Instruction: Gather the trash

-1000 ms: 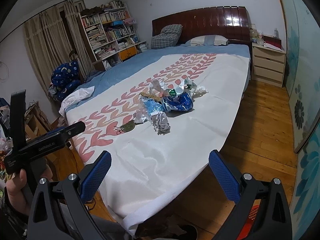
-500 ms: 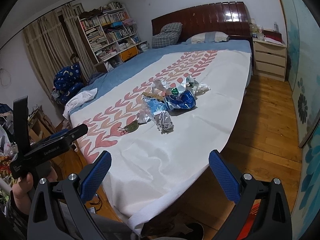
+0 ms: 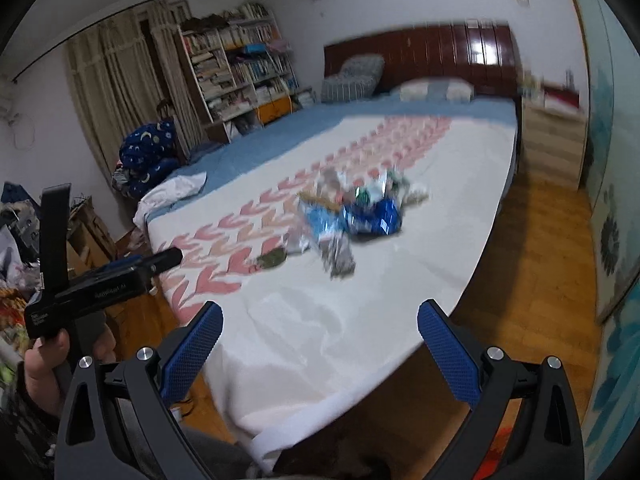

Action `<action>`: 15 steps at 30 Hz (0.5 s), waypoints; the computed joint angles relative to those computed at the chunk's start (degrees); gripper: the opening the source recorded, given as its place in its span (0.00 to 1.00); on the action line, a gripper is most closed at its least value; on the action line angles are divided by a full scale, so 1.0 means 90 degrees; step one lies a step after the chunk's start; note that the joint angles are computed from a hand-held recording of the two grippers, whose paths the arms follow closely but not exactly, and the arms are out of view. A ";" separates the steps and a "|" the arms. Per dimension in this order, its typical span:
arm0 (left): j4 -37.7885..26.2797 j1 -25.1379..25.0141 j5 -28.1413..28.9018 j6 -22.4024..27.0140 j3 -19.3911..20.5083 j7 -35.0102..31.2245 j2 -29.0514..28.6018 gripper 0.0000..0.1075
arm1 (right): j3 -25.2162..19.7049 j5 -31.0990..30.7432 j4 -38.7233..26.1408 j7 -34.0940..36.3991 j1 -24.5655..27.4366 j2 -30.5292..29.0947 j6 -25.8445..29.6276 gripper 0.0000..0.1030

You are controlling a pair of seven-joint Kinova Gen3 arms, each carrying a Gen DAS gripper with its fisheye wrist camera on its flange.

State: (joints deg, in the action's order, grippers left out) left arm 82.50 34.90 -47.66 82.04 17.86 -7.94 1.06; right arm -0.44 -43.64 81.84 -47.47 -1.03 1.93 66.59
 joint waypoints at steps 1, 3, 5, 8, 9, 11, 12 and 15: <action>0.0004 -0.0004 0.0010 0.0002 -0.0005 -0.0008 -0.0002 0.91 | 0.0005 0.0000 -0.0040 -0.0087 0.0011 0.0052 0.0084 0.94; 0.0032 -0.0021 0.0037 -0.0031 -0.0015 -0.0015 -0.0028 0.91 | -0.0038 -0.0153 0.0121 0.0051 0.0095 0.0058 -0.0017 0.94; 0.0064 -0.0077 0.0129 -0.0110 -0.0034 -0.0021 -0.0074 0.91 | -0.0041 -0.0036 0.0173 0.0033 -0.0009 0.0084 -0.0172 0.94; 0.0165 -0.0213 0.0299 -0.0283 -0.0065 0.0003 -0.0186 0.91 | -0.0129 0.0046 0.0028 -0.0083 -0.0086 0.0309 -0.0222 0.94; 0.0208 -0.0275 0.0370 -0.0341 -0.0078 0.0024 -0.0230 0.91 | -0.0189 0.0158 -0.0042 -0.0133 -0.0146 0.0388 -0.0303 0.94; 0.0244 -0.0385 0.0464 -0.0393 -0.0060 0.0070 -0.0272 0.91 | -0.0320 0.0353 -0.0307 -0.0183 -0.0257 0.0635 -0.0315 0.94; 0.0260 -0.0431 0.0497 -0.0391 -0.0049 0.0101 -0.0287 0.91 | -0.0394 0.0446 -0.0453 -0.0183 -0.0313 0.0778 -0.0318 0.93; 0.0276 -0.0512 0.0479 -0.0266 -0.0002 0.0144 -0.0283 0.91 | -0.0631 0.0919 -0.0972 -0.0431 -0.0618 0.1316 -0.0508 0.83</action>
State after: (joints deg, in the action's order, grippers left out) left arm 84.98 30.29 -43.34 79.65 17.84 -6.65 -1.49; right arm -6.11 -35.37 73.09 -51.34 -6.59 13.77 62.02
